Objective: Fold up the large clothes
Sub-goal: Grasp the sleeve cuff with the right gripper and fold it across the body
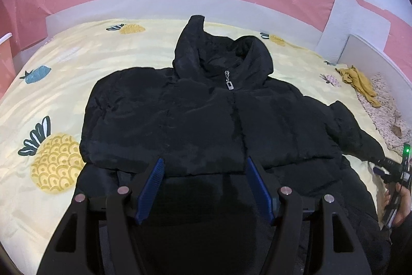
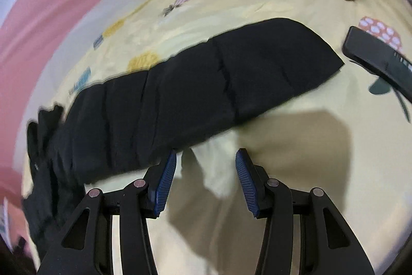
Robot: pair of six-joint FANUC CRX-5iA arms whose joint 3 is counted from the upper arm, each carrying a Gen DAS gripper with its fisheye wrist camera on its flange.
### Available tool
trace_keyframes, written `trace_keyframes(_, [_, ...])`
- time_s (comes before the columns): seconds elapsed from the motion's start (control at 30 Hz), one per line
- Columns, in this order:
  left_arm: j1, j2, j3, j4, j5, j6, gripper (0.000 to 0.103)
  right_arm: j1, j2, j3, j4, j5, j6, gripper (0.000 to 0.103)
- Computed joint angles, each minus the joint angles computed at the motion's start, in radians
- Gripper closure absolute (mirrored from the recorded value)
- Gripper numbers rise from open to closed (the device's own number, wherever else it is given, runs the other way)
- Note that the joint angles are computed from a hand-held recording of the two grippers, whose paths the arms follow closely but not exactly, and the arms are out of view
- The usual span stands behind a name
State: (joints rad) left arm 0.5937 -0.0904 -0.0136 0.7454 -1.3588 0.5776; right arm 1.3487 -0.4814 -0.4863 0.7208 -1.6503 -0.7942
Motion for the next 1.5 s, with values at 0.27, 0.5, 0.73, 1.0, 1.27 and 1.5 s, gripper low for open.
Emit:
trace_keyframes(0.27, [-0.011, 0.012, 0.002, -0.025, -0.006, 0.006, 0.035, 0.0, -0.079, -0.101, 0.108, 0.042, -0.213, 0.054])
trace_keyframes(0.5, [-0.011, 0.01, 0.001, -0.03, -0.006, 0.01, 0.035, -0.007, -0.144, -0.194, 0.191, 0.095, -0.338, 0.054])
trace_keyframes(0.73, [-0.014, 0.009, 0.006, -0.038, 0.007, 0.019, 0.035, -0.1, -0.154, -0.215, 0.218, 0.143, -0.282, 0.058])
trace_keyframes(1.0, [0.001, 0.024, 0.026, -0.039, 0.022, 0.055, 0.035, -0.055, -0.106, -0.117, 0.29, 0.101, -0.109, 0.092])
trace_keyframes(1.27, [0.06, 0.008, 0.02, 0.044, -0.028, 0.033, 0.035, -0.043, 0.098, 0.166, 0.488, 0.193, 0.224, 0.092])
trace_keyframes(1.5, [0.124, 0.004, 0.017, 0.113, -0.073, 0.014, 0.035, -0.088, 0.307, 0.441, 0.474, 0.378, 0.486, 0.092])
